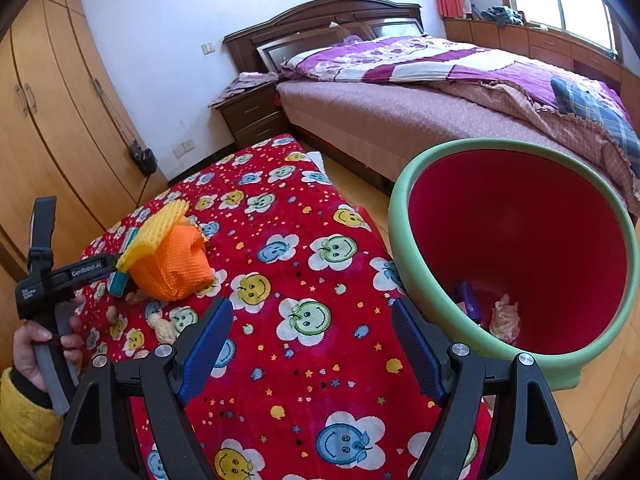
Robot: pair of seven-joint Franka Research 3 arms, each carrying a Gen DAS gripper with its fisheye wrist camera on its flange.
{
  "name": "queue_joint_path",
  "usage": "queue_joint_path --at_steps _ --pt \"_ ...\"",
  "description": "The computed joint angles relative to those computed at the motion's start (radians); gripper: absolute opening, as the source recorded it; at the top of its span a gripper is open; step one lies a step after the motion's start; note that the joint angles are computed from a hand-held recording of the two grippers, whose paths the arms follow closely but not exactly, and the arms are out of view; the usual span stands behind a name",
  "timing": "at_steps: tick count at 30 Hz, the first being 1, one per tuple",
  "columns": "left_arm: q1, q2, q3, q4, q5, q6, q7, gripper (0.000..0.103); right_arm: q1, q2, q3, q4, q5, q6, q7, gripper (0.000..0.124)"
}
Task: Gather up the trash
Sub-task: 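Grasp the yellow foam net with the right gripper while the left gripper holds the white box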
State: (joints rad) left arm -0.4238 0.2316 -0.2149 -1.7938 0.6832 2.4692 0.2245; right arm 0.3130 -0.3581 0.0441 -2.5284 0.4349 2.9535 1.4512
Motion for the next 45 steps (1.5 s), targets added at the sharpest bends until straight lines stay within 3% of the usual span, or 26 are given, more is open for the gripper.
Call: queue_joint_path --at_steps 4,10,20,26,36,39,42,45 --pt "0.007 -0.026 0.007 -0.044 0.009 0.049 -0.066 0.062 0.005 0.004 -0.001 0.005 -0.001 -0.005 -0.007 0.082" --pt "0.012 -0.094 0.002 -0.122 0.079 0.107 -0.172 0.059 0.019 0.010 0.007 0.017 -0.006 -0.004 -0.026 0.082" --pt "0.021 -0.157 -0.041 -0.141 0.129 -0.119 -0.254 0.059 0.080 0.069 0.015 0.110 0.014 0.014 -0.085 0.082" --pt "0.053 -0.189 -0.041 -0.212 0.117 -0.046 -0.318 0.059 0.133 0.162 0.010 0.230 0.091 -0.009 -0.181 0.082" --pt "0.075 -0.198 -0.045 -0.252 0.164 0.026 -0.382 0.059 0.084 0.340 0.077 0.412 -0.041 -0.082 -0.097 0.082" --pt "0.078 -0.199 -0.045 -0.258 0.171 0.038 -0.391 0.059 0.081 0.365 0.080 0.433 -0.145 -0.090 -0.024 0.069" --pt "0.079 -0.199 -0.045 -0.259 0.178 0.050 -0.395 0.059 0.082 0.371 0.079 0.421 -0.261 -0.056 0.048 0.047" --pt "0.079 -0.197 -0.046 -0.257 0.189 0.061 -0.405 0.059 0.082 0.369 0.083 0.410 -0.226 -0.038 0.025 0.030"
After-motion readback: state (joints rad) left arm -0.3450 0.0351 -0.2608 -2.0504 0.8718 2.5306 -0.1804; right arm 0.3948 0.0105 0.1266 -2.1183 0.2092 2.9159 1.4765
